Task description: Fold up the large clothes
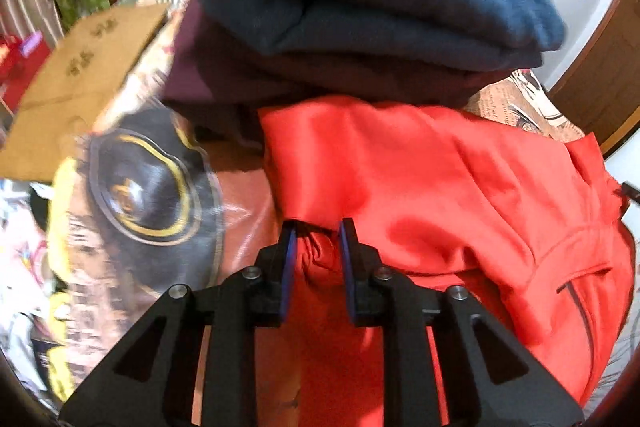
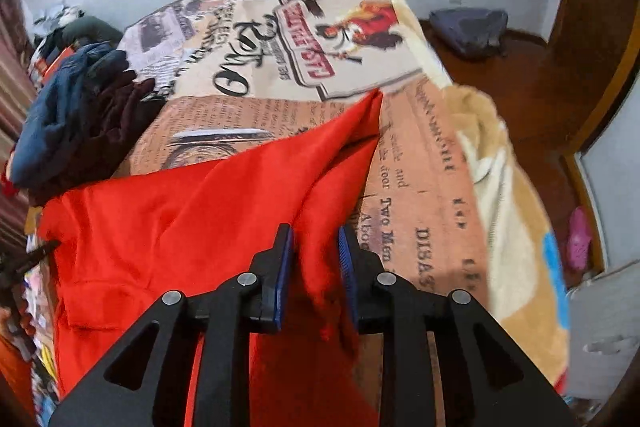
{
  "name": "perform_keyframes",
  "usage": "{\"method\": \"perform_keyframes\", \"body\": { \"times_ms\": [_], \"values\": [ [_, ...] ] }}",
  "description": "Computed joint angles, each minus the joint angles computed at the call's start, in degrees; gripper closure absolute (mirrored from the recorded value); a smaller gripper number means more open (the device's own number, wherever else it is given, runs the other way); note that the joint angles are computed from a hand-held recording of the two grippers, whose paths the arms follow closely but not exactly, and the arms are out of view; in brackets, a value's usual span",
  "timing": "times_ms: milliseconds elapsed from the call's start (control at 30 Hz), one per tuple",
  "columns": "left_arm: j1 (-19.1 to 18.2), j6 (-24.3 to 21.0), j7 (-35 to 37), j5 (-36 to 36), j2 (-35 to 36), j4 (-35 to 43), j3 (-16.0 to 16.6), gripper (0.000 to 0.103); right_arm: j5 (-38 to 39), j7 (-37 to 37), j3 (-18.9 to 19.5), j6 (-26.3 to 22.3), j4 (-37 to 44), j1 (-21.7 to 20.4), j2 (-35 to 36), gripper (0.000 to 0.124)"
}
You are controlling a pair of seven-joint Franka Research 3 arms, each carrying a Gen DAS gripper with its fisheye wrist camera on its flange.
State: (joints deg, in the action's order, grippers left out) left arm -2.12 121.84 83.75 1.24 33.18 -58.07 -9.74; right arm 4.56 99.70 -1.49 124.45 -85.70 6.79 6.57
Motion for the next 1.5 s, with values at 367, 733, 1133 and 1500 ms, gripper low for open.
{"method": "perform_keyframes", "body": {
  "times_ms": [367,733,1133,1500],
  "values": [
    [1.6,5.9,5.5,1.1,-16.2,-16.9,0.5,0.023,-2.9,-6.2,1.9,2.6,-12.3,0.6,-15.0,0.057],
    [4.8,1.1,7.7,-10.3,-25.4,-32.6,2.1,0.017,-0.3,-3.7,2.3,0.7,-25.8,-1.7,-23.9,0.056],
    [6.1,-4.3,10.0,-26.9,-25.3,-40.0,1.7,0.017,5.4,1.5,2.3,3.4,-33.8,-3.1,-27.1,0.053],
    [4.2,-2.0,17.2,-33.3,-28.1,-40.9,1.6,0.098,10.7,-3.6,1.1,5.1,-32.3,0.1,-26.8,0.111]
  ]
}}
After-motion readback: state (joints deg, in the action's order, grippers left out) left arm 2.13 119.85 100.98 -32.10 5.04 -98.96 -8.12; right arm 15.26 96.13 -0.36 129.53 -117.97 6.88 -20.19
